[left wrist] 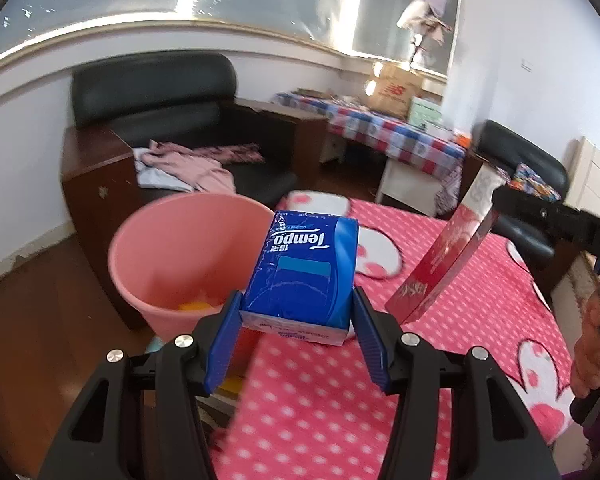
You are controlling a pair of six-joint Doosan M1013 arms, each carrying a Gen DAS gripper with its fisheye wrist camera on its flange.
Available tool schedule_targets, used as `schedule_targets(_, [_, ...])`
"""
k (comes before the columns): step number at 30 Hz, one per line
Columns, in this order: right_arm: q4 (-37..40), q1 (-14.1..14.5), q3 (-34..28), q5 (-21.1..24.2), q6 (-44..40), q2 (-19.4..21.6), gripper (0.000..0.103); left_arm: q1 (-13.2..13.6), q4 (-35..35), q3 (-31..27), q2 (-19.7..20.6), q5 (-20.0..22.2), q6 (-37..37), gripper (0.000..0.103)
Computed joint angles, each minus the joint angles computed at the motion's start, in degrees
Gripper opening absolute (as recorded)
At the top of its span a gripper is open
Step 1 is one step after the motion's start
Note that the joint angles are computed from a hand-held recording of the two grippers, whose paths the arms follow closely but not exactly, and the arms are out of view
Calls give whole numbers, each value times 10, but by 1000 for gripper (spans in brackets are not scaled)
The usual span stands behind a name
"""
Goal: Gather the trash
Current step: 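Carry the tissue pack and red box over the pink bucket with both grippers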
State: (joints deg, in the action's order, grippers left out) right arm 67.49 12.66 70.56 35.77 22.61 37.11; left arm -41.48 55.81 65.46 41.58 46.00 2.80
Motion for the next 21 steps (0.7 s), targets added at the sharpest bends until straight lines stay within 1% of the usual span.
schedule_targets(5, [18, 17, -46, 13, -10, 21, 42, 11, 16, 4, -7, 32, -16, 54])
schedule_targets(9, [9, 33, -83, 21, 6, 41, 42, 23, 6, 0, -5, 53, -17, 54])
schedule_targets(14, [-31, 57, -119, 14, 27, 64, 42, 43, -39, -8, -1, 72, 7, 54])
schedule_targets(18, [-80, 70, -145, 12, 63, 82, 42, 63, -98, -12, 1, 57, 39, 54])
schedule_targets(21, [-122, 79, -162, 13, 96, 96, 42, 72, -138, -26, 11, 59, 75, 54])
